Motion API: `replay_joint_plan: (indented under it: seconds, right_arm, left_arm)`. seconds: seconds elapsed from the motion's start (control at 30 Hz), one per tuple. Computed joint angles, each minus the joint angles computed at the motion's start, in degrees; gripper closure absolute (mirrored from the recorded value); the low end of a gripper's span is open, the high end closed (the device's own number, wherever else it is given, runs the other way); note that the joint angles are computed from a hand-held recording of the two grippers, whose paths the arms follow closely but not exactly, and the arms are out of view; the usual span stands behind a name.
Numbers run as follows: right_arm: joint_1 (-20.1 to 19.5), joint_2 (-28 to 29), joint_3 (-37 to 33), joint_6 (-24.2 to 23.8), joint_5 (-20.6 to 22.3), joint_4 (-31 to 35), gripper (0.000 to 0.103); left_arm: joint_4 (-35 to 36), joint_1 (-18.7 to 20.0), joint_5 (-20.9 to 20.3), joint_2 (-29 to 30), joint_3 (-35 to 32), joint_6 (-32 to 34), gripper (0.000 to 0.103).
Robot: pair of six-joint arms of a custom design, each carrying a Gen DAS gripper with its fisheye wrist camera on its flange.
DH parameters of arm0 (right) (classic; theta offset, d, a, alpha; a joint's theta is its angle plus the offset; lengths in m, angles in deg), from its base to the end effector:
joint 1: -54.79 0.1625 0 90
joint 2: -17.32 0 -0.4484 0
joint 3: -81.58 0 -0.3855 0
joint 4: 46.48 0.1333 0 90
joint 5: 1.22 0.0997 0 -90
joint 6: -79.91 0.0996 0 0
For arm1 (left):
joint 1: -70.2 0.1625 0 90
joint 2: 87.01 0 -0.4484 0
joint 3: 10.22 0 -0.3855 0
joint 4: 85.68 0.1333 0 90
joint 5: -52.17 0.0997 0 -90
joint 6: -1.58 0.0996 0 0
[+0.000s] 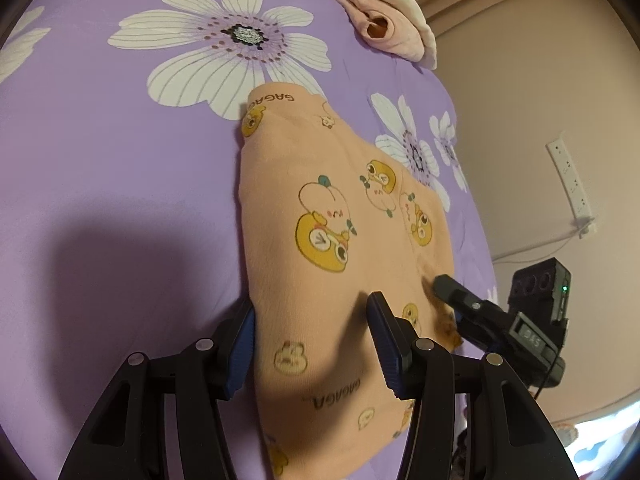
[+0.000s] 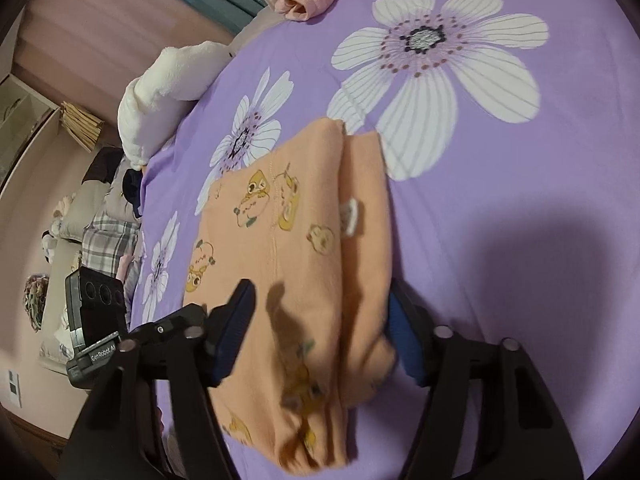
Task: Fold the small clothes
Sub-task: 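Grasp the other side edge of the shirt with the right tool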
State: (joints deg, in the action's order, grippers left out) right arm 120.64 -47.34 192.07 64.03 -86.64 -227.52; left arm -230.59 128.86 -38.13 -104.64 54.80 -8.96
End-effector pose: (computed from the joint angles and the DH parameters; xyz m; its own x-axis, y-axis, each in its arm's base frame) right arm -0.1171 -0.6064 0.2921 -0.9760 0.1666 0.1401 0.0220 0.7158 -0.6980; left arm -0.3028 -0.7525 -0.0711 -0.9336 0.3570 0.0290 0.3508 0.9277 -0.1277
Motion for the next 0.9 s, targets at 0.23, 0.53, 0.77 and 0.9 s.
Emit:
replay_joint_plan:
  seconds: [0.23,0.53,0.77,0.9]
  right_arm:
    - [0.24,1.68,-1.8,-0.38,0.31,0.51,0.066]
    - [3.07,3.39,-2.05,-4.05,-5.16,-3.32,0.082]
    - [5.31,3.85,-0.58,-7.55,-8.97,-8.66,0.084]
    - [7.2,4.15,0.46,-10.3,-11.36,-11.81,0.085]
  left_arm:
    - [1.21,0.06,-1.81,2.19,-3.5,-0.6,0.051]
    - [0.52,-1.4,1.59,1.88,-2.62,0.94,0.055]
    - [-0.31,-2.21,4.43,0.7,-0.69,2.11,0.071]
    - [-1.43,-2.95,5.61,-0.14,0.83,3.25,0.073]
